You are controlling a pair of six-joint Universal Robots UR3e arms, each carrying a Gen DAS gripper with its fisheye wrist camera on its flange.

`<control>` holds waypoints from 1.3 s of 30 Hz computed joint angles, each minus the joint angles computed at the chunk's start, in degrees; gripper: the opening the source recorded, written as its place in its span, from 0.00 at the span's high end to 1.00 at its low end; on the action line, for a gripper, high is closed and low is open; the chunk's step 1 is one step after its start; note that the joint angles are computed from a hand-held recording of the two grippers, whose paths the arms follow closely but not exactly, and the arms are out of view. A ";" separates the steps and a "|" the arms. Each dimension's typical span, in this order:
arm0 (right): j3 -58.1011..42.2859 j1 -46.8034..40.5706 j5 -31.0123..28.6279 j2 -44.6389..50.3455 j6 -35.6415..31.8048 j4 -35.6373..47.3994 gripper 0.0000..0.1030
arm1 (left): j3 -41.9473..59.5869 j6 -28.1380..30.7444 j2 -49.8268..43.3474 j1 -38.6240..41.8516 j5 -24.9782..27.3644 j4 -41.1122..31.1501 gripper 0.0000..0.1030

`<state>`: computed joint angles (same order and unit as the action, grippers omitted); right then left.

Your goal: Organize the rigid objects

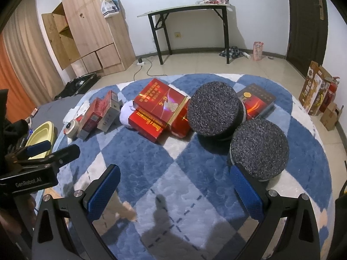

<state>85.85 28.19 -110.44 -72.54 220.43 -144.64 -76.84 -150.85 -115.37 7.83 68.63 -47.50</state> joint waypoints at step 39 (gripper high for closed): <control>2.05 -0.44 -0.46 -0.82 1.02 -0.66 0.00 | 0.08 1.13 0.81 0.81 -3.31 -2.08 0.00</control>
<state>87.90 27.75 -110.91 -73.36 221.45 -145.29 -76.77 -149.71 -114.56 8.63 65.32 -49.58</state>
